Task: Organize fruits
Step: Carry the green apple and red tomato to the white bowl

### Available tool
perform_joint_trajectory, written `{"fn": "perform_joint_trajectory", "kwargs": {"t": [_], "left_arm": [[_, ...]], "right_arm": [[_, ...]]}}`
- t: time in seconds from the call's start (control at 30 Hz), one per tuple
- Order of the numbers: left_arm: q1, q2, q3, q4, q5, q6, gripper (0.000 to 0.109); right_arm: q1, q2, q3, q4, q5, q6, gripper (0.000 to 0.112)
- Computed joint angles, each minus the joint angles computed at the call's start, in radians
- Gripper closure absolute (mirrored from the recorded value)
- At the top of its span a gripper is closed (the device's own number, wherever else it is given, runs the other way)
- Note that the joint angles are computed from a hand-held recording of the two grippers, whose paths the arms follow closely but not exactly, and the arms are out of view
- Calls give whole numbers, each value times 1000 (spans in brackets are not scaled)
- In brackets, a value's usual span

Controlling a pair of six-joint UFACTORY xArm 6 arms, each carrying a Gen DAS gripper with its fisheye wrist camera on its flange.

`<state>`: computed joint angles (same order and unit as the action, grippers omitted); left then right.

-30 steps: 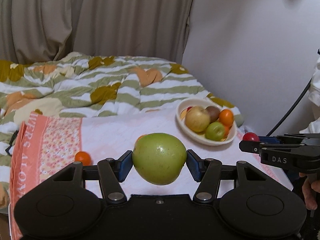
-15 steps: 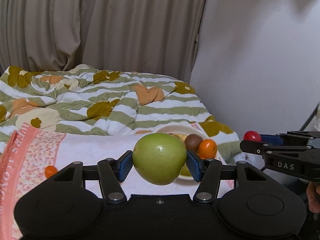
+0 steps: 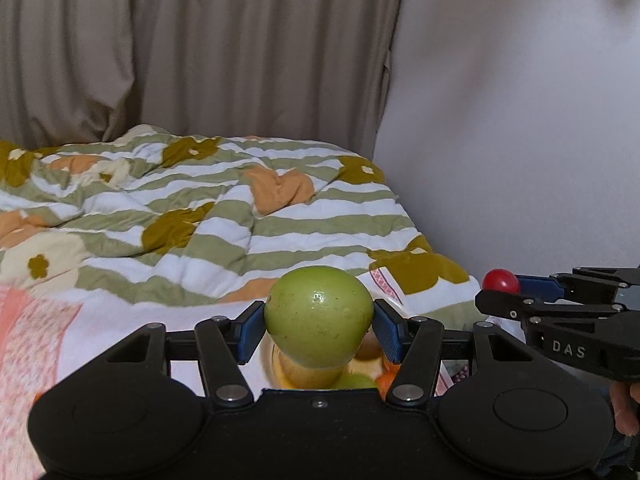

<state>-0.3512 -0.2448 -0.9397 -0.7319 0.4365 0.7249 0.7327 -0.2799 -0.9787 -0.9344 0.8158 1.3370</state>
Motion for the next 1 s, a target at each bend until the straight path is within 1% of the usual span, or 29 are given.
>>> {"fn": "perform_joint_trajectory", "kwargs": {"t": [0.1, 0.23, 0.4, 0.5, 0.67, 0.77, 0.9, 0.93, 0.97, 1.0], "left_arm": [[-18, 108, -90, 14, 3, 11, 47], [-32, 248, -210, 27, 32, 26, 47], [-43, 399, -342, 61, 87, 30, 47], [-50, 468, -402, 85, 114, 19, 47], [-62, 543, -460, 121, 134, 15, 47], [-67, 564, -474, 135, 149, 7, 47], [-71, 573, -478, 161, 146, -14, 47], [-72, 569, -475, 148, 141, -3, 45], [-72, 559, -465, 124, 132, 18, 35], [-72, 547, -455, 104, 117, 33, 19]], "right_arm": [[-58, 18, -1, 20, -46, -9, 66], [-129, 65, -13, 48, -95, -26, 66], [-183, 115, -22, 83, -133, -33, 66], [-207, 143, -26, 108, -149, -43, 66], [-233, 171, -28, 142, -159, -52, 66], [-240, 176, -27, 156, -158, -57, 66], [-245, 178, -25, 161, -160, -63, 66], [-246, 178, -24, 162, -161, -63, 66], [-246, 177, -24, 160, -161, -61, 66], [-247, 177, -24, 159, -163, -61, 66]]}}
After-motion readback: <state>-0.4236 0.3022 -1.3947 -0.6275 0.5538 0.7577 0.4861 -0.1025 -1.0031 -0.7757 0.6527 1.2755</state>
